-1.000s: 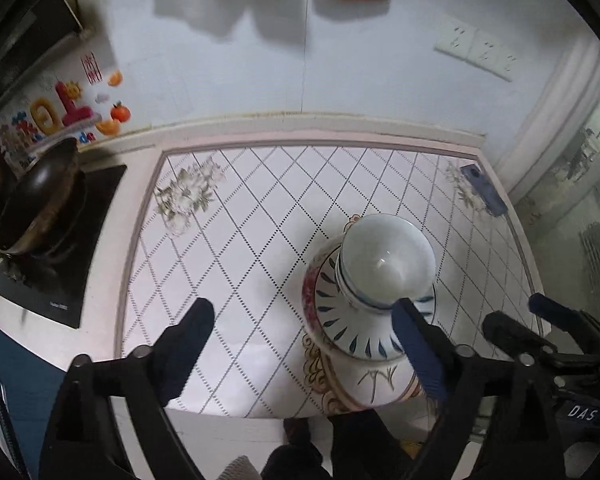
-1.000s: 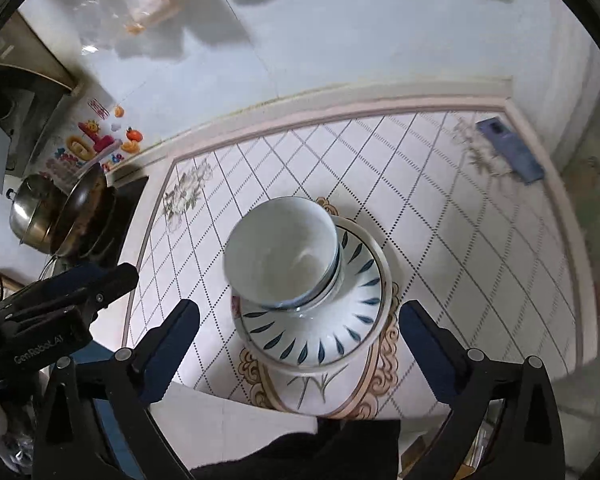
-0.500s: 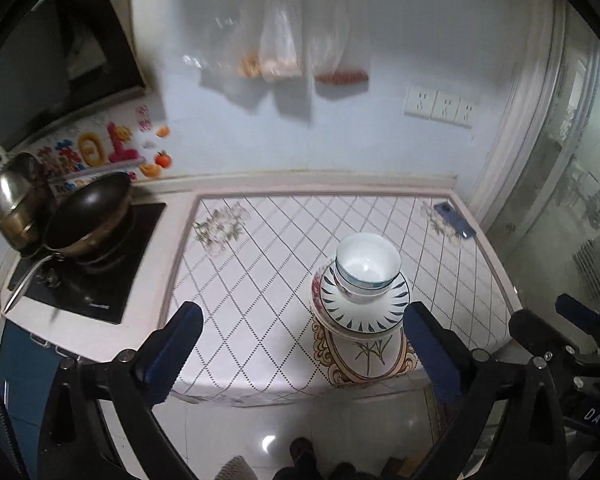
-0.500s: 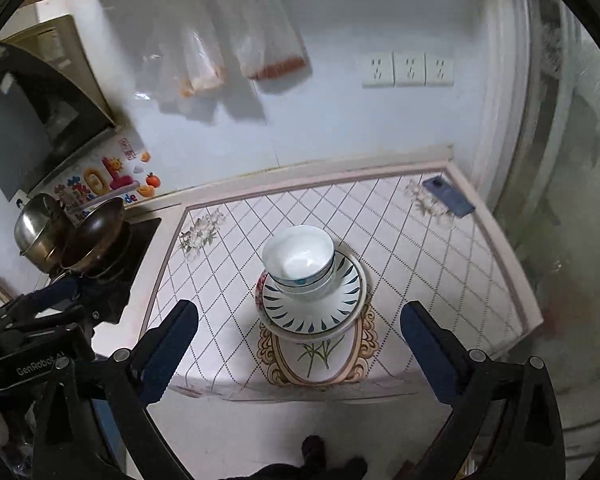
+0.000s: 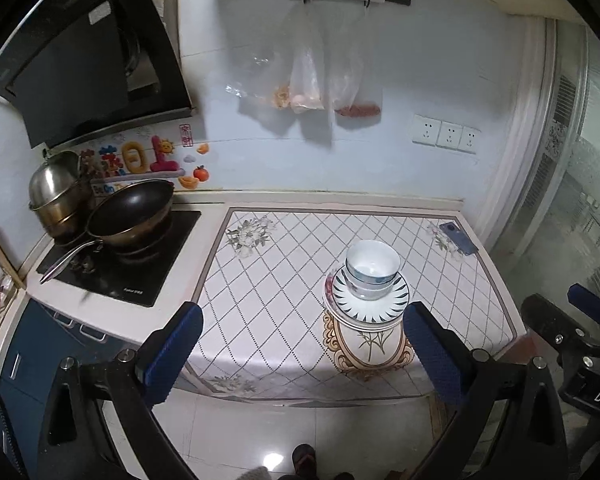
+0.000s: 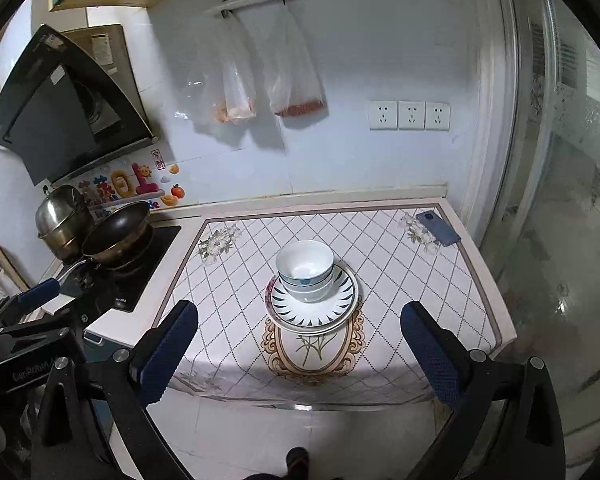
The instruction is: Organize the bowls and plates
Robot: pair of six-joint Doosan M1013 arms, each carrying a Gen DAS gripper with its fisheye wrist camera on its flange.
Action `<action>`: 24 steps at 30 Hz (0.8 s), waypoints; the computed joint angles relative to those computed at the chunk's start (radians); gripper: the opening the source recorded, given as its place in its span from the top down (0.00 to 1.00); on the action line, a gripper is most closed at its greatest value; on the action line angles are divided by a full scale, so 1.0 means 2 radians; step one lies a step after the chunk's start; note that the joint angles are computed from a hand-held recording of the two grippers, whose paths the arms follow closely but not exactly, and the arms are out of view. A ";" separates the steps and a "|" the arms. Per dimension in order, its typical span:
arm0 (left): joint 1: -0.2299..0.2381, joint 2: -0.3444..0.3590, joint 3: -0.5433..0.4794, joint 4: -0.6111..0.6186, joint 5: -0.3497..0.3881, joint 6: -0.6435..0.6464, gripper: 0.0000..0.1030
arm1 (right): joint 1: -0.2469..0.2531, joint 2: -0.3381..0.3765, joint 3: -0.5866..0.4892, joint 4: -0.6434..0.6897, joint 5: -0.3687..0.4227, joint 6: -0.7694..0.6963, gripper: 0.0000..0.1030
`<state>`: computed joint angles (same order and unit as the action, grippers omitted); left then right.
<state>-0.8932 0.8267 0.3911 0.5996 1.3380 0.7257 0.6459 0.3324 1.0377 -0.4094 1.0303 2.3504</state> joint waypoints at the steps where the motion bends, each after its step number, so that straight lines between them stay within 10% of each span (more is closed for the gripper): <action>1: -0.002 -0.002 0.003 0.005 0.002 -0.003 0.00 | 0.001 -0.003 0.003 -0.002 -0.002 0.001 0.00; 24: -0.023 -0.029 0.051 0.061 -0.008 -0.045 0.00 | 0.007 -0.026 0.031 -0.044 -0.015 0.029 0.00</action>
